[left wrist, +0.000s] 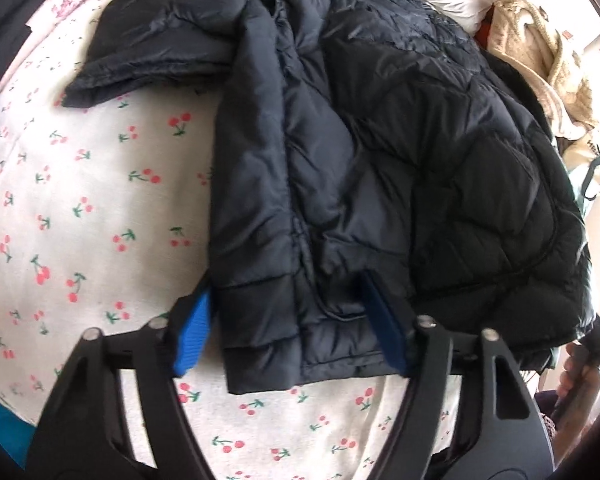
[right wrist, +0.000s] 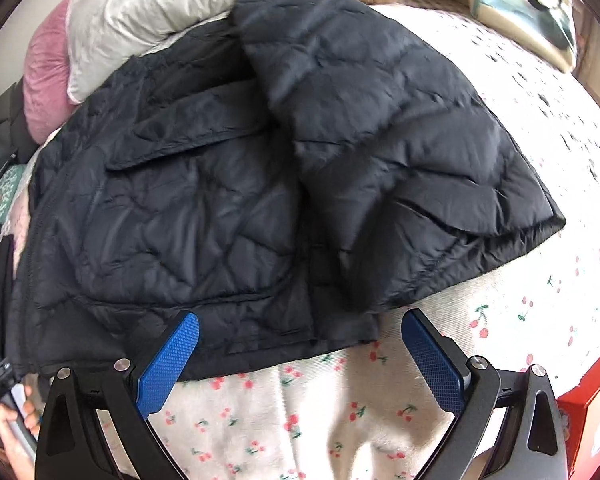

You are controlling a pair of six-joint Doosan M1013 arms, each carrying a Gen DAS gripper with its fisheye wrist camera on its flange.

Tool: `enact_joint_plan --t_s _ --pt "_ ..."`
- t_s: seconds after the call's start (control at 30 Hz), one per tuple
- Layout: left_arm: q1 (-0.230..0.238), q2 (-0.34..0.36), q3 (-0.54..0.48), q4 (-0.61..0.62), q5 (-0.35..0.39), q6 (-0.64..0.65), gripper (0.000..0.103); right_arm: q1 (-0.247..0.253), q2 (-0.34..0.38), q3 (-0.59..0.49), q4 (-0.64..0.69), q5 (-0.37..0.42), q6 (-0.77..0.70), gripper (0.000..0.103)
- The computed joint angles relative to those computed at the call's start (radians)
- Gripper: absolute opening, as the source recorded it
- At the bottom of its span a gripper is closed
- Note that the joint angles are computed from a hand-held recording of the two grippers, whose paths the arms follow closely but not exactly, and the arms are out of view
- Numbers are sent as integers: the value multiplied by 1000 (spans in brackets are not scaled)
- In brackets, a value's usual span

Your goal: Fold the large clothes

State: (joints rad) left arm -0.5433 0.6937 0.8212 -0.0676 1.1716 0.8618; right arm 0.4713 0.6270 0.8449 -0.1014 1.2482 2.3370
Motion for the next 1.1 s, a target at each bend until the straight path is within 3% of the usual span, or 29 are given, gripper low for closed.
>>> enact_joint_plan --t_s 0.07,0.2,0.4,0.57,0.73,0.83,0.87,0.93,1.0,1.1 --pt "1 -1 1 0 -6 0 61 -8 -14 29 -5 -35 24 98" --pt "3 -4 3 -13 -30 -14 41 -30 -59 101 3 -147 80 89" --pt "3 -19 17 17 -48 -30 22 -54 -103 178 0 -233 173 76" --pt "-3 -35 27 80 -42 -45 17 -28 -98 165 -31 -157 133 76" --pt "-15 -29 9 140 -10 -12 17 -35 -49 125 125 -124 89 76" --pt "-18 2 -33 160 49 -13 17 -7 -19 84 19 -74 96 76" --pt "-17 8 -41 153 59 -22 16 -1 -16 83 -2 -82 95 72" --pt "-17 13 -49 144 57 -30 15 9 -12 79 -39 -93 93 52" --pt "-23 5 -45 162 42 -24 13 14 -9 69 -56 -106 63 17" --pt "-20 -35 -8 165 -46 -19 11 23 -33 70 -129 -158 46 10"
